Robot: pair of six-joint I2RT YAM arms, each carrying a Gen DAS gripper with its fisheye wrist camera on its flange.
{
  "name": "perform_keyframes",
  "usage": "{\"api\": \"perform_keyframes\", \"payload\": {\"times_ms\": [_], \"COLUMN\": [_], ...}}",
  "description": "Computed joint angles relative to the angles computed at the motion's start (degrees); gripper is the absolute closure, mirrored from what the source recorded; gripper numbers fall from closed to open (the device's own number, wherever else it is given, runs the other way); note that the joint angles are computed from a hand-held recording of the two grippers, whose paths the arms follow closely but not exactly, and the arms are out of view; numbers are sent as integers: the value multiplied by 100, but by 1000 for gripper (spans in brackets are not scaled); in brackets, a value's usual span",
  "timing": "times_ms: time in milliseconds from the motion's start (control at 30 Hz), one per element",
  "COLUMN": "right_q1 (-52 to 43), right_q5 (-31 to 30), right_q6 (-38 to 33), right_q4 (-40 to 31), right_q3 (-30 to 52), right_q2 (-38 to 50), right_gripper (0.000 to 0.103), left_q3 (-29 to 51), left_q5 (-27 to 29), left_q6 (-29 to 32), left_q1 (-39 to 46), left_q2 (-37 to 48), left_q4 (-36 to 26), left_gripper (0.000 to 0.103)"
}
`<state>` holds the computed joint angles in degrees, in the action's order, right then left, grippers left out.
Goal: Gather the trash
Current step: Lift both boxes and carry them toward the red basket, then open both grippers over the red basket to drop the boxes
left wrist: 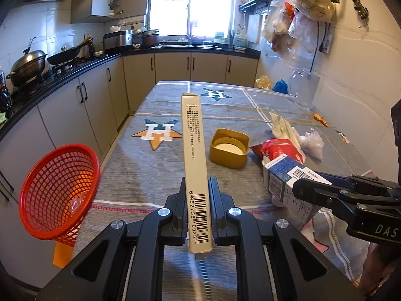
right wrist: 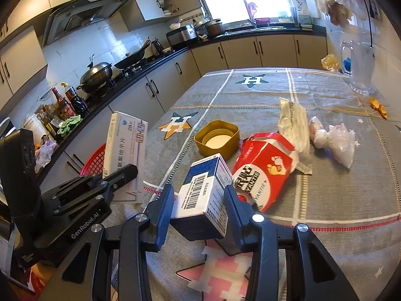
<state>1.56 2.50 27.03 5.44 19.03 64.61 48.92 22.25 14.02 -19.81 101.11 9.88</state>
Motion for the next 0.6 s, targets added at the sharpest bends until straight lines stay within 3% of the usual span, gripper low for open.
{"api": "perform_keyframes", "payload": {"times_ms": [300,600], "right_q1": [269,689], "right_q5": [90,-242], "right_q6": [26,-8], "right_q4": [-63,-38], "right_q3": [292,1307], "right_q2": [216,1051], "right_gripper": [59,59], "left_q3": [228,811], "left_q5": [221,451], "left_q6": [-56,-84], "left_q1": [421,1173], "left_q2": [100,352], "left_q4": [-100,-386], "left_gripper": [90,90]}}
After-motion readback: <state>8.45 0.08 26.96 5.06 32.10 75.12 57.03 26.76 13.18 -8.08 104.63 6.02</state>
